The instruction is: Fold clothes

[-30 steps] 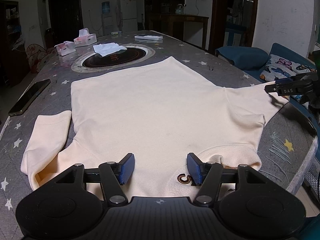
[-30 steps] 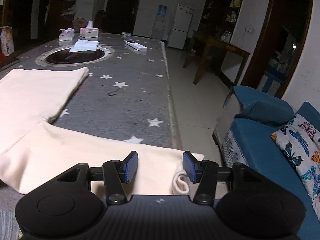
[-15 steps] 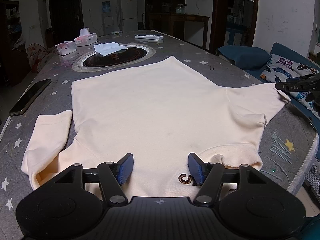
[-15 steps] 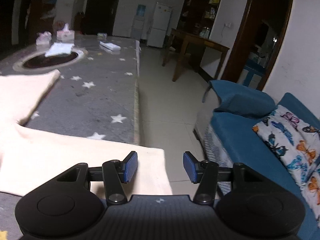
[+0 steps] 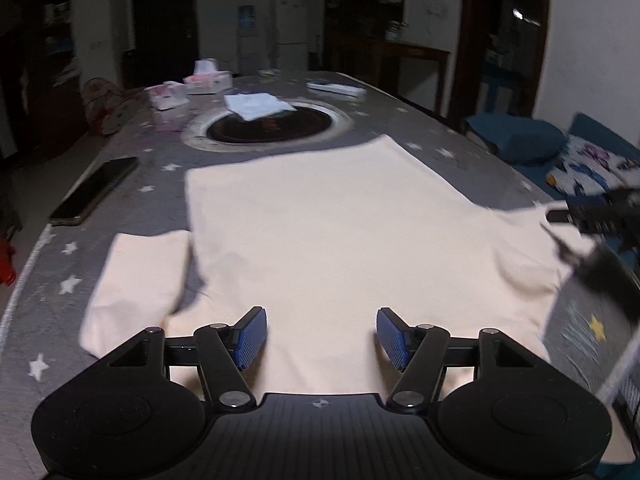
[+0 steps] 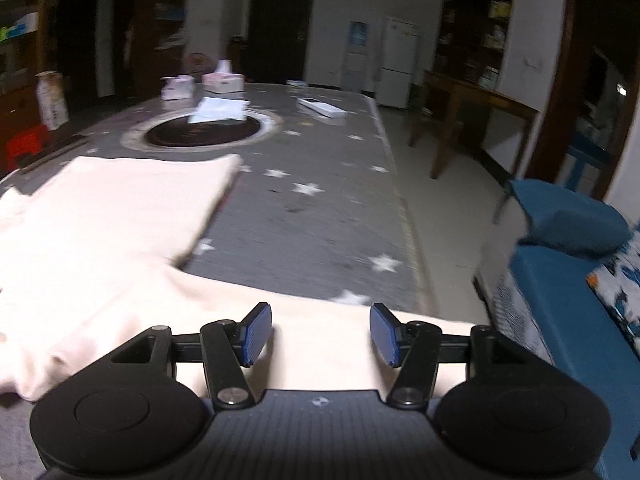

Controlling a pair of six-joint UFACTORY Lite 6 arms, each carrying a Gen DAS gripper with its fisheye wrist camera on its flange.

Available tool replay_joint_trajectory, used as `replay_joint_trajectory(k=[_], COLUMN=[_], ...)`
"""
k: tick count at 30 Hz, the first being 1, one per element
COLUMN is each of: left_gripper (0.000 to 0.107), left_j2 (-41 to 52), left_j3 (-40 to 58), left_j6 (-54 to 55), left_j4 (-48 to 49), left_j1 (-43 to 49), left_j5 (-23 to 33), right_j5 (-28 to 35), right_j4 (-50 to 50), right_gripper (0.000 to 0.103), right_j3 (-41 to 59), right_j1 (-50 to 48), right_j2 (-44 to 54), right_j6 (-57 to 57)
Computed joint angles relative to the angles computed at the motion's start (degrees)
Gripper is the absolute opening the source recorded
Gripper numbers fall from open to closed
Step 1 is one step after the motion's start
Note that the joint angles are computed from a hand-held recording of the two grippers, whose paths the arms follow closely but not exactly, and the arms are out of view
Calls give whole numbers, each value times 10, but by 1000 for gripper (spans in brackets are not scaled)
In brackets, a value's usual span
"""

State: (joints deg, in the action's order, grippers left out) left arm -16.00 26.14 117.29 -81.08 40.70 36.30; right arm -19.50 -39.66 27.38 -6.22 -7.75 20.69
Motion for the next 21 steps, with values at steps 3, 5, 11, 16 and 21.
replay_joint_trajectory(k=[3, 5, 11, 16, 21], left_gripper=[64, 64, 45, 37, 38], left_j2=[30, 63, 204, 291, 308], left_j3=[35, 69, 200, 266, 270], left_j6=[26, 49, 85, 114, 111], left_j4=[-43, -85, -180, -214, -203], left_j1=[1, -4, -32, -51, -52], left_j5=[-21, -40, -107, -150, -149], right_j5=[5, 7, 12, 14, 18], right_j4=[7, 23, 52, 50, 61], right_gripper=[56, 56, 56, 56, 57], right_j3=[3, 7, 9, 10, 19], right_j1=[35, 53, 84, 93, 100], right_j2=[0, 6, 16, 19, 34], right_j6=[4, -4, -13, -7, -12])
